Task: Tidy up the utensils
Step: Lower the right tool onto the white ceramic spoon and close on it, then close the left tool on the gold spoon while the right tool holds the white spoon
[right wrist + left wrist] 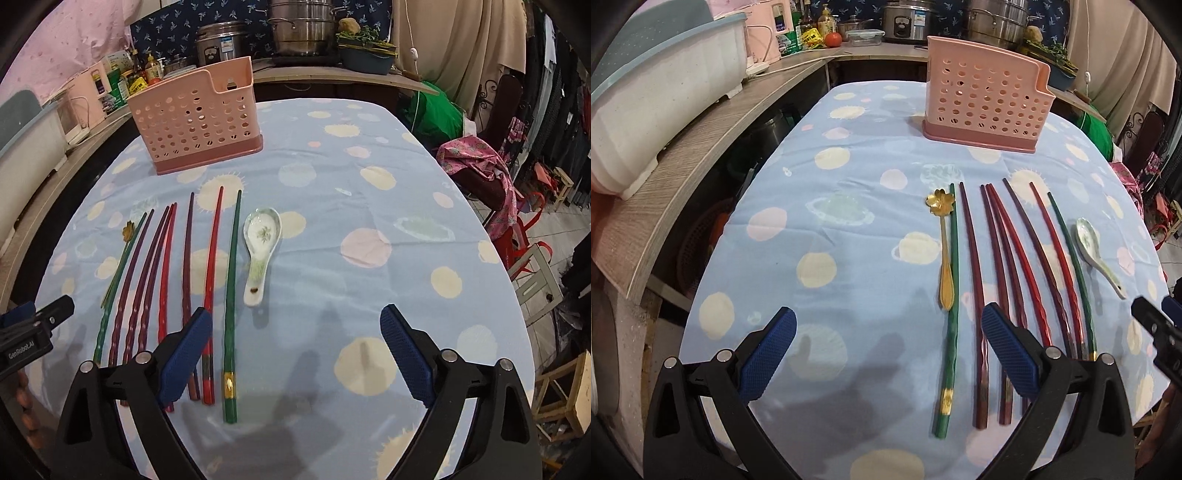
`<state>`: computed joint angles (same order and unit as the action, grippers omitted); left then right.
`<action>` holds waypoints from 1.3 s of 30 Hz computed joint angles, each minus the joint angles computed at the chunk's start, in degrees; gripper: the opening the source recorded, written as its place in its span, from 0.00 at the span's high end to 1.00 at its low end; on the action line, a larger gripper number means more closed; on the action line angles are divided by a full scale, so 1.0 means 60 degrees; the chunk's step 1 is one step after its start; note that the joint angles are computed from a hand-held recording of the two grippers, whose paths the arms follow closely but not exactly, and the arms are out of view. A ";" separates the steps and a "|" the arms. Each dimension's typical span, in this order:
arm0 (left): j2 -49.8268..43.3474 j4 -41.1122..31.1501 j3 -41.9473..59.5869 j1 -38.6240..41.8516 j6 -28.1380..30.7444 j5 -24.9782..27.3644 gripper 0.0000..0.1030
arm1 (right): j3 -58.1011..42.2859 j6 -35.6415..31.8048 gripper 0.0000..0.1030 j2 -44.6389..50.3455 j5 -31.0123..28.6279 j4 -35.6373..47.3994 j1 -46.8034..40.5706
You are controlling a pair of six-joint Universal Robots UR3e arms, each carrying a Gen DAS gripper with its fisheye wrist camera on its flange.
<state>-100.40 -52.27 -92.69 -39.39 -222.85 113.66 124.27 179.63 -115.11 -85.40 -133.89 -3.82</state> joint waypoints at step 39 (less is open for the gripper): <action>-0.1117 0.1124 -0.0068 0.1232 0.1104 -0.1092 0.20 | -0.0158 0.0350 0.89 0.2429 0.1068 -0.1405 -0.0076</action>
